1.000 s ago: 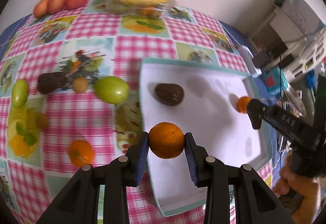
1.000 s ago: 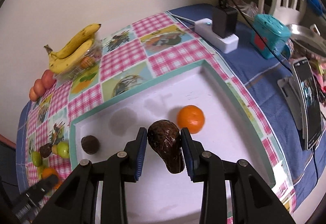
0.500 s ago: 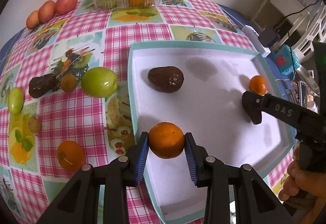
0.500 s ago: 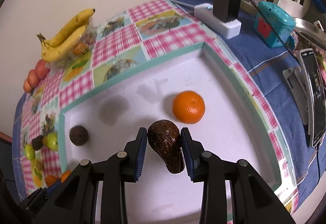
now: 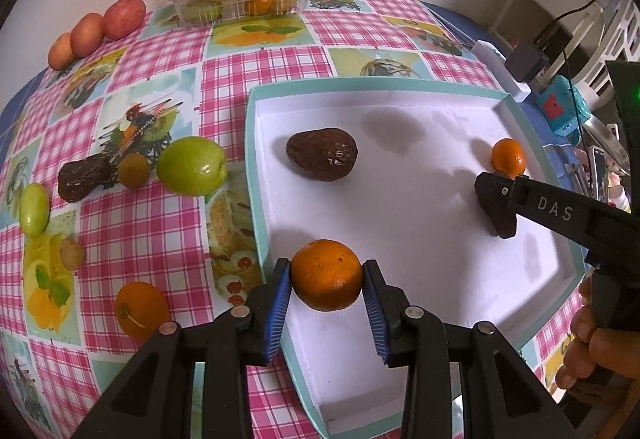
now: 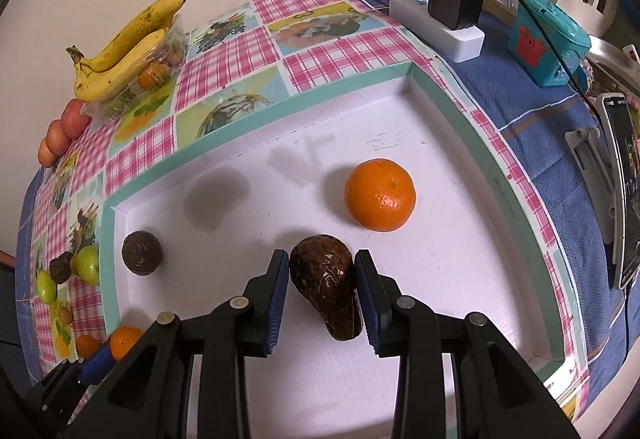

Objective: Organize fruits
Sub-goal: 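Lower and open the left tool to set the orange in the tray while the right tool releases the avocado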

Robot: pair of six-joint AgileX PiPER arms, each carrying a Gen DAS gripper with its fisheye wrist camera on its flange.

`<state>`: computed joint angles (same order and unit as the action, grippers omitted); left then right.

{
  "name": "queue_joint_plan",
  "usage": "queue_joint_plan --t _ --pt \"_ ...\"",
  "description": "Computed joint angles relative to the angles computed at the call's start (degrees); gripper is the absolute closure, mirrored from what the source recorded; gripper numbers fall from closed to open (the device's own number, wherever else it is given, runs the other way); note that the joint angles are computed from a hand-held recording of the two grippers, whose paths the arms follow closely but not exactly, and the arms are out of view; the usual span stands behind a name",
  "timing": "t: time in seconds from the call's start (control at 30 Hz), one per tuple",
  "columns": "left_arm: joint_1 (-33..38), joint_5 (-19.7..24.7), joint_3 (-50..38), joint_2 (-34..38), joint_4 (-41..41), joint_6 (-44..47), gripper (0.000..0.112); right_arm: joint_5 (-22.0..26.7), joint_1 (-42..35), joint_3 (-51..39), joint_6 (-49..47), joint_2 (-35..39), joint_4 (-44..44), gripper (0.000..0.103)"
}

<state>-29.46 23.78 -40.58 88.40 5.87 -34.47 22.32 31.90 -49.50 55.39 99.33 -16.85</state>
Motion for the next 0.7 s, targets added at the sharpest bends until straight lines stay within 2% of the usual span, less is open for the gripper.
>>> queue_joint_plan --t 0.1,0.2,0.27,0.37,0.4,0.43,0.57,0.6,0.63,0.7 --pt "-0.3 0.1 -0.1 0.1 0.4 -0.1 0.072 1.3 0.3 -0.9 -0.5 0.5 0.1 0.068" --pt "-0.1 0.2 0.0 -0.1 -0.6 0.9 0.071 2.2 0.6 -1.4 -0.6 0.8 0.0 0.059" --pt "0.1 0.5 0.0 -0.6 -1.0 1.1 0.07 2.3 0.5 -1.7 -1.4 0.8 0.6 0.057" --pt "1.2 0.6 0.2 -2.1 -4.1 4.3 0.063 3.1 0.6 -2.0 -1.4 0.2 0.2 0.057" --pt "1.5 0.7 0.2 -2.6 -5.1 5.4 0.059 3.6 0.9 -2.2 -0.8 -0.2 -0.5 0.052" --pt "1.7 1.4 0.0 -3.2 -4.3 4.7 0.05 3.9 1.1 -2.3 -0.2 -0.4 -1.1 0.043" --pt "2.4 3.6 -0.5 -5.2 -0.9 2.3 0.045 4.7 2.0 -2.5 0.9 -1.7 -2.5 0.04" --pt "2.9 4.2 -0.9 -5.3 -1.1 2.6 0.043 4.9 2.2 -2.6 0.9 -1.9 -2.6 0.037" --pt "3.5 4.8 -1.1 -5.7 -1.3 2.8 0.039 5.0 2.3 -2.6 1.1 -2.1 -2.8 0.028" --pt "4.7 6.3 -1.6 -6.1 -1.0 2.5 0.033 5.1 2.8 -2.7 1.5 -2.3 -3.4 0.027"
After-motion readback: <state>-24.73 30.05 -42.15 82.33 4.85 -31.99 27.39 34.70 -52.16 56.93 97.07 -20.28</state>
